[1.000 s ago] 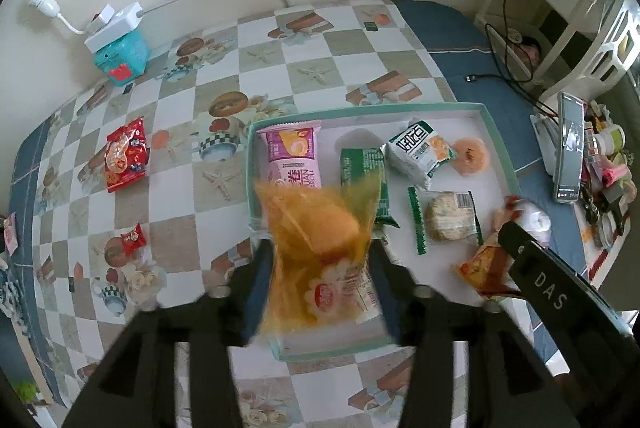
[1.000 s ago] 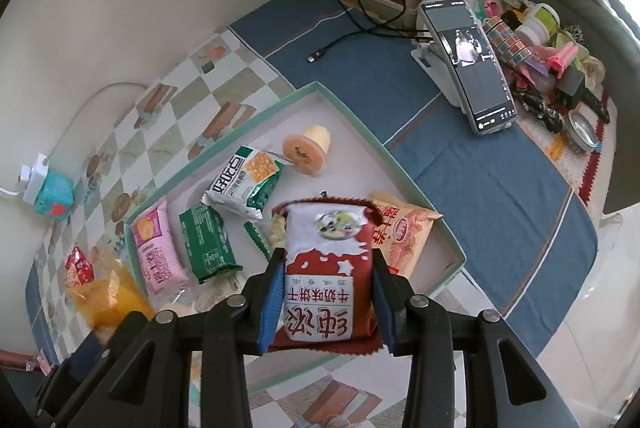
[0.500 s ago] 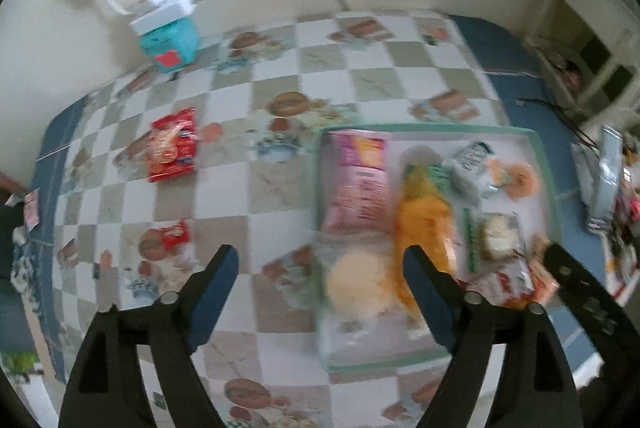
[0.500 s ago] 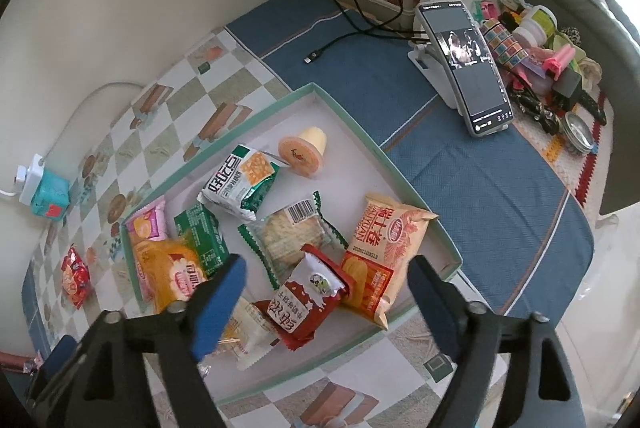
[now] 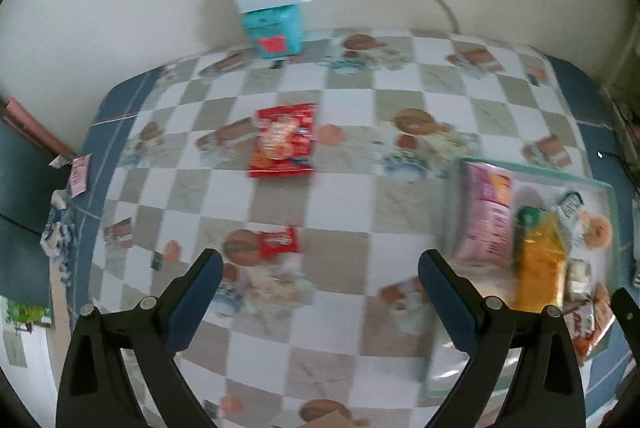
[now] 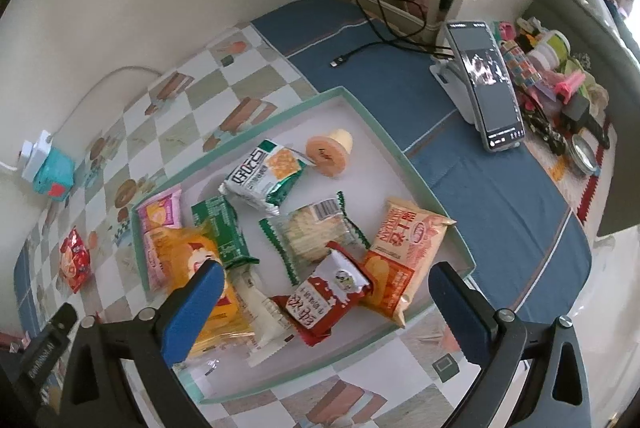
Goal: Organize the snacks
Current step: 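Open both tools to drop the bread bag and biscuit packet into the tray, then move left tool to the red peanut bag while right tool reaches the small red candy packet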
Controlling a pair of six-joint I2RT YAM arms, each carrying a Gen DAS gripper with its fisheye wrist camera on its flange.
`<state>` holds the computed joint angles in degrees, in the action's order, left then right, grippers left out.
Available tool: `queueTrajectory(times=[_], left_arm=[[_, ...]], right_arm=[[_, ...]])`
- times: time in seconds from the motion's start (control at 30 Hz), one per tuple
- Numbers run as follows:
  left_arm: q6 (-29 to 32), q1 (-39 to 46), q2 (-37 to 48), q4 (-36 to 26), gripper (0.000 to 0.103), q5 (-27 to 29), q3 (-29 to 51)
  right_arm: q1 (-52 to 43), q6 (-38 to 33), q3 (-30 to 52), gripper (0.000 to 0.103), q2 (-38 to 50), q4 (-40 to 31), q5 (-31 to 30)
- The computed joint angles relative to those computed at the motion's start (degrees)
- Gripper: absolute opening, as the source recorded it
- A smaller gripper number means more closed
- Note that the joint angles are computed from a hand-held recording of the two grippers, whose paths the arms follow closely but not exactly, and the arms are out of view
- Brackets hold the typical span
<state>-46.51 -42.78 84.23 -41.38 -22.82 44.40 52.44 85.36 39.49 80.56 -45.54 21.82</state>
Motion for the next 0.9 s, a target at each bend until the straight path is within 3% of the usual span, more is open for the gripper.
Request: queueTrajectory(times=[0.2,0.53,0.9], left_arm=[[3.6,9.0,-6.8,-1.6,0.098,-2.1,-4.6],[17.4,33.8,-17.7,-0.8,0.098,-2.6,-12.6],[33.3,55.5,-24.4,2.2,0.098,3.9,-14.8]], right_arm=[[1.8,0.0,3.6,0.103,2.9,-1.6,1.0],[6.9,-1.3,14.6,0.103,13.7,-2.0,1.1],[12.7,-4.4,32.8,0.103,28.7,-2.9,0.5]])
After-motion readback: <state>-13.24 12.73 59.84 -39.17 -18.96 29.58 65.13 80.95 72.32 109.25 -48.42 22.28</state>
